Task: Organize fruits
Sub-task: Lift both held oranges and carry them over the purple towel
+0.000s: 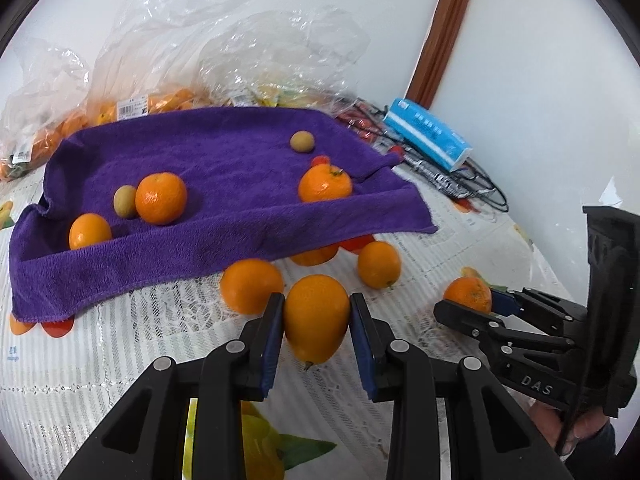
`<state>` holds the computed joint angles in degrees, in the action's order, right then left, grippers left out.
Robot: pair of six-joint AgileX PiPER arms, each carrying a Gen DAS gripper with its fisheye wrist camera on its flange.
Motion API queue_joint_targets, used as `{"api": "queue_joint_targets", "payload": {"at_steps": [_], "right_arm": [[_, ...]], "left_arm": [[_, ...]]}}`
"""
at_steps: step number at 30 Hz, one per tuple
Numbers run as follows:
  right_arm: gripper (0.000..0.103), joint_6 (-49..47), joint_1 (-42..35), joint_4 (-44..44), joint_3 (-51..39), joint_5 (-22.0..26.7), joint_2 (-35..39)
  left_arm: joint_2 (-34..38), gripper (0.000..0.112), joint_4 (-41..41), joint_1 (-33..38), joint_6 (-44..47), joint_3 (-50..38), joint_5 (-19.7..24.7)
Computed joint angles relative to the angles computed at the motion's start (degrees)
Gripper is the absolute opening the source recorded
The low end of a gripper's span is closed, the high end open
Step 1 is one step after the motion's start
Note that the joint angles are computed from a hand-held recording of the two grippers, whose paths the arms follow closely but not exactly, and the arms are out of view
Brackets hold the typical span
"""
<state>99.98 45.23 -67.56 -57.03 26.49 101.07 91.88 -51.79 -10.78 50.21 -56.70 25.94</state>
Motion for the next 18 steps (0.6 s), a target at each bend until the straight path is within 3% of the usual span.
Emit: {"api": "queue_joint_targets", "payload": {"at_steps": [7, 12, 18], "right_arm": [[0.043, 0.22, -0.20, 1.60, -0.83, 1.42, -1.99], [0.043, -9.01, 0.24, 5.25, -8.54, 6.20, -1.51], [0.043, -19.43, -2.60, 10.31, -20.52, 5.18, 2.57]], "left_arm": [[-2.38, 0.031, -4.74, 3.61, 3.93, 0.23, 2.84], [-3.79, 0.031, 1.76, 6.49, -2.62, -3.60, 2.22], [-3.17, 0.031, 13.56, 8.82, -15.81, -10.29, -3.63]]}}
